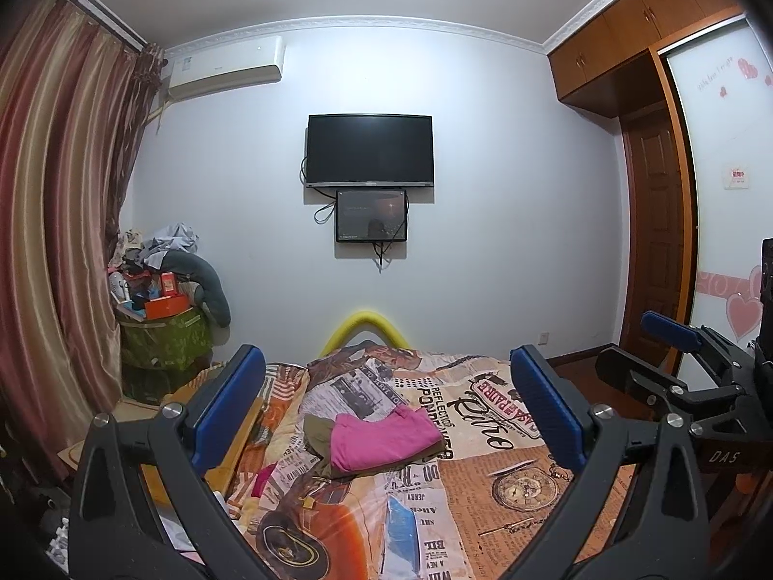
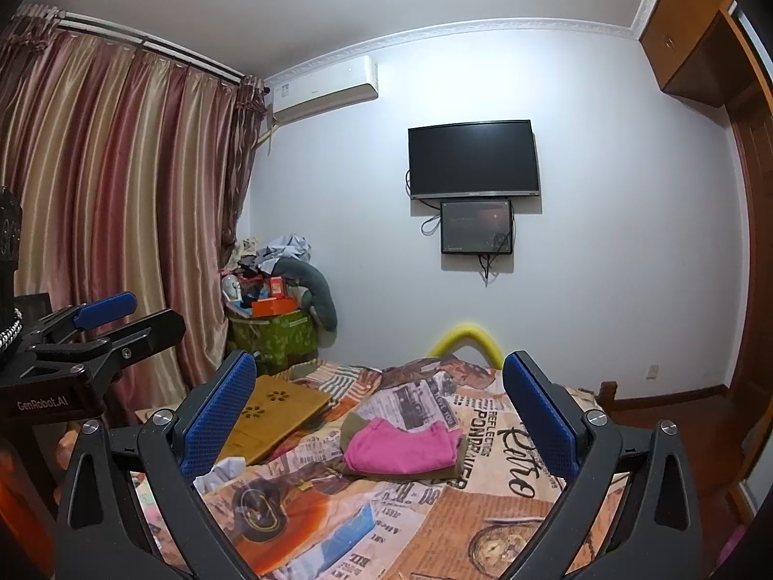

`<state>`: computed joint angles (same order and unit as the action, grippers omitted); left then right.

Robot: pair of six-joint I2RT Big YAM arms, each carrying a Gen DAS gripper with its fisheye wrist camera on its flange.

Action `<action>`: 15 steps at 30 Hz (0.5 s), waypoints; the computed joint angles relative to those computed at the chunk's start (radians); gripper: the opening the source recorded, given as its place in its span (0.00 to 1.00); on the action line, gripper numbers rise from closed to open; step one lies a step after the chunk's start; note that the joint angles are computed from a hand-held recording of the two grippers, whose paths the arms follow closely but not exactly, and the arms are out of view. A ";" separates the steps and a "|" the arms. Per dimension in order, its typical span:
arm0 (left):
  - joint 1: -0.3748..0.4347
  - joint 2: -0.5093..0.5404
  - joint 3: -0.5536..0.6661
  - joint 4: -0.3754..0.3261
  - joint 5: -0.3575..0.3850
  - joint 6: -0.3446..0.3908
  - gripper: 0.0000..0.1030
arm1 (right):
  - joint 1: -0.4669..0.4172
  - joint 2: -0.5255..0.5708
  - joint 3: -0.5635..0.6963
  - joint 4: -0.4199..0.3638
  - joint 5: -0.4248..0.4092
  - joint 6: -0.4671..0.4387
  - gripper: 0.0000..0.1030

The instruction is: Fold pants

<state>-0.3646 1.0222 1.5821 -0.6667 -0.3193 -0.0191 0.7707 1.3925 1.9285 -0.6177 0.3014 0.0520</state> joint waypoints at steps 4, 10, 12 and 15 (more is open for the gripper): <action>-0.003 0.000 -0.002 -0.002 -0.001 0.005 1.00 | 0.001 -0.005 -0.005 -0.003 0.005 0.002 0.99; -0.010 0.002 -0.002 -0.002 0.002 0.008 1.00 | 0.005 -0.008 -0.001 -0.011 0.018 0.001 0.99; -0.012 0.003 0.000 -0.002 0.000 0.009 1.00 | 0.006 -0.010 -0.004 -0.012 0.024 0.001 0.99; -0.008 0.003 0.001 -0.005 0.008 0.007 1.00 | 0.009 -0.009 0.001 -0.015 0.029 0.003 0.99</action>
